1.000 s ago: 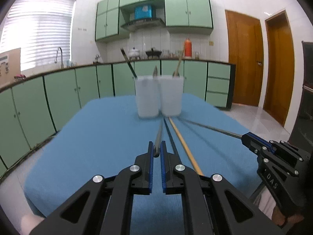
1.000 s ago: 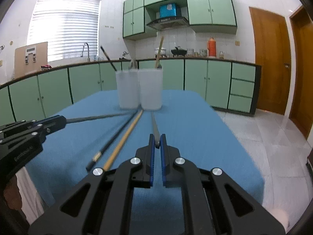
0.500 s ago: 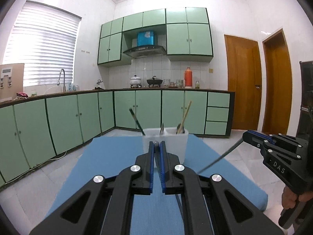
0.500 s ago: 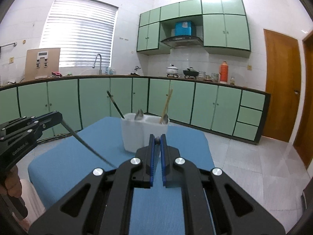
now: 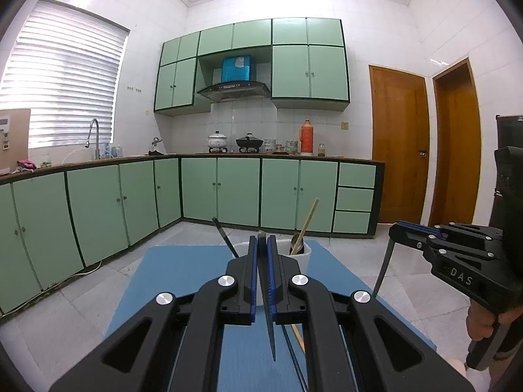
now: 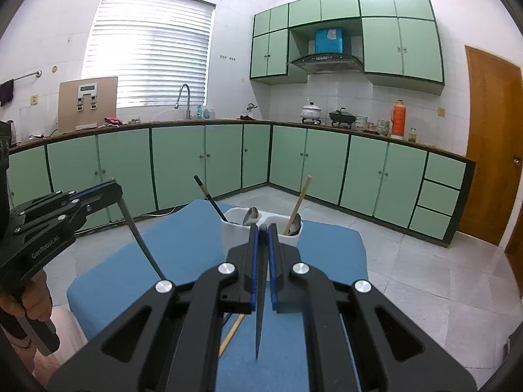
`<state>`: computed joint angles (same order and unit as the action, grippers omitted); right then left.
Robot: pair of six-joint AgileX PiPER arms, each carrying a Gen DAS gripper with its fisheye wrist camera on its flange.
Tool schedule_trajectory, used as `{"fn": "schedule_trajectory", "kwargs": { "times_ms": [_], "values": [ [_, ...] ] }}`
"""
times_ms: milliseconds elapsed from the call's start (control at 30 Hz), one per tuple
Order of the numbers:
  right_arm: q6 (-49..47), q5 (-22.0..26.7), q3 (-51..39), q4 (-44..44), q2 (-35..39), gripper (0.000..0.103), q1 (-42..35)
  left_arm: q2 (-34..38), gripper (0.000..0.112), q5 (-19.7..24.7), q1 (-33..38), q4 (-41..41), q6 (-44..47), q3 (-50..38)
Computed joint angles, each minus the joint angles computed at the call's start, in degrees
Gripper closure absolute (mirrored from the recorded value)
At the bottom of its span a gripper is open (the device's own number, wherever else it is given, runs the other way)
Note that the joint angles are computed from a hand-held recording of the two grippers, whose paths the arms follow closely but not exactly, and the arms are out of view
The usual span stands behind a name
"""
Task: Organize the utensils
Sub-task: 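Lift both grey chopsticks and carry them over the white holder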
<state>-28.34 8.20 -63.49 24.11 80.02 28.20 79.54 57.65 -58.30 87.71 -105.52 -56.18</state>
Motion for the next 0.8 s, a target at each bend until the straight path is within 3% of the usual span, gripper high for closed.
{"fn": "schedule_trajectory", "kwargs": {
  "times_ms": [200, 500, 700, 800],
  "values": [
    [2.9, 2.5, -4.0, -3.6, 1.5, 0.098, 0.2, 0.0, 0.107, -2.0, 1.6, 0.4, 1.2, -1.3],
    [-1.6, 5.5, -11.0, 1.4, 4.4, 0.098, -1.2, -0.2, 0.107, -5.6, 5.7, 1.4, 3.9, -4.7],
    [1.6, 8.5, -21.1, -1.5, 8.2, 0.098, -1.7, 1.0, 0.107, -6.9, 8.5, 3.9, 6.0, -9.5],
    [3.7, 11.3, -29.3, -3.2, 11.7, 0.098, -2.0, 2.8, 0.107, -9.8, 12.0, 4.2, 8.4, -14.2]
  ]
}}
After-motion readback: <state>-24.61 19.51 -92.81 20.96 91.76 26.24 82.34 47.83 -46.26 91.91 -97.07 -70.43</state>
